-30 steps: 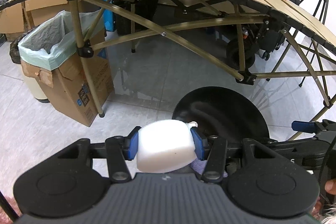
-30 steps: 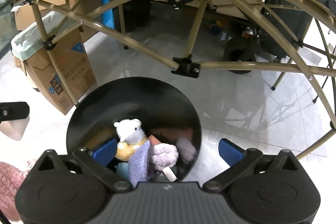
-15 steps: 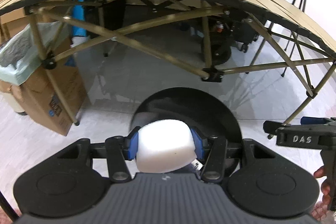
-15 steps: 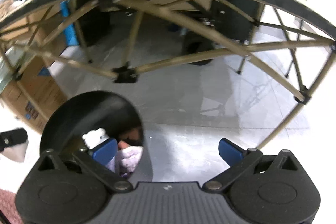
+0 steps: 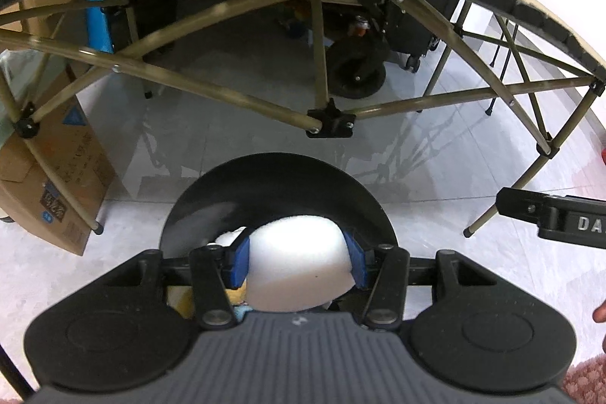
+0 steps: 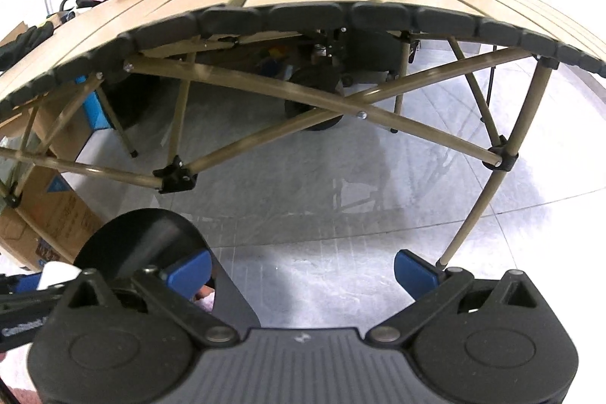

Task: Organize soft objects

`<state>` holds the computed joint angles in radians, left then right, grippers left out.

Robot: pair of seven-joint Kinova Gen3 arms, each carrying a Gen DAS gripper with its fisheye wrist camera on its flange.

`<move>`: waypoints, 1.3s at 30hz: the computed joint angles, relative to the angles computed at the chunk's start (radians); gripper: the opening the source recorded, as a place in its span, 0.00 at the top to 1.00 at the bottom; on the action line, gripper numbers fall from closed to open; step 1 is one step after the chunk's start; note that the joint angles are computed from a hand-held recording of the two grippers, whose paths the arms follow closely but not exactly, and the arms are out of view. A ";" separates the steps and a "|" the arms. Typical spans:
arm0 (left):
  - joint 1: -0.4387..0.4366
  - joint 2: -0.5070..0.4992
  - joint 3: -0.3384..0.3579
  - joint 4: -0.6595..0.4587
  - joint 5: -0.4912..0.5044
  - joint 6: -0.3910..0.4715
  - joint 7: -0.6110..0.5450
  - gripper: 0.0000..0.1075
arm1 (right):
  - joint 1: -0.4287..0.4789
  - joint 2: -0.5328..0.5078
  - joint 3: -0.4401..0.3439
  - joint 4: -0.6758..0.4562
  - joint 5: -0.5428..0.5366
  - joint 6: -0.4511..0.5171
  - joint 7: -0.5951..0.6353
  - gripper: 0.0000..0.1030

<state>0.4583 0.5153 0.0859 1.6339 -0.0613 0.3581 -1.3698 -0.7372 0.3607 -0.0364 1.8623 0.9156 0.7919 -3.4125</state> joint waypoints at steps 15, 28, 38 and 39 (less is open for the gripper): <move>0.063 0.037 -0.059 -0.044 -0.047 0.059 0.063 0.17 | 0.001 -0.006 0.000 0.005 0.005 -0.019 -0.012 0.00; 0.077 0.050 -0.066 -0.066 -0.105 0.100 0.128 0.04 | 0.001 -0.004 0.000 0.001 0.000 -0.021 -0.010 0.00; 0.114 0.024 -0.100 -0.031 -0.156 0.078 0.182 0.04 | -0.008 -0.003 0.002 0.008 0.007 -0.030 -0.024 0.00; 0.116 0.019 -0.103 -0.022 -0.162 0.072 0.188 0.04 | -0.010 -0.004 0.003 0.012 0.011 -0.030 -0.028 0.00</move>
<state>0.5747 0.5341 -0.0171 1.6116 -0.2230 0.4302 -1.1817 -0.7470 0.3563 -0.0339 1.8738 0.9267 0.7615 -3.4404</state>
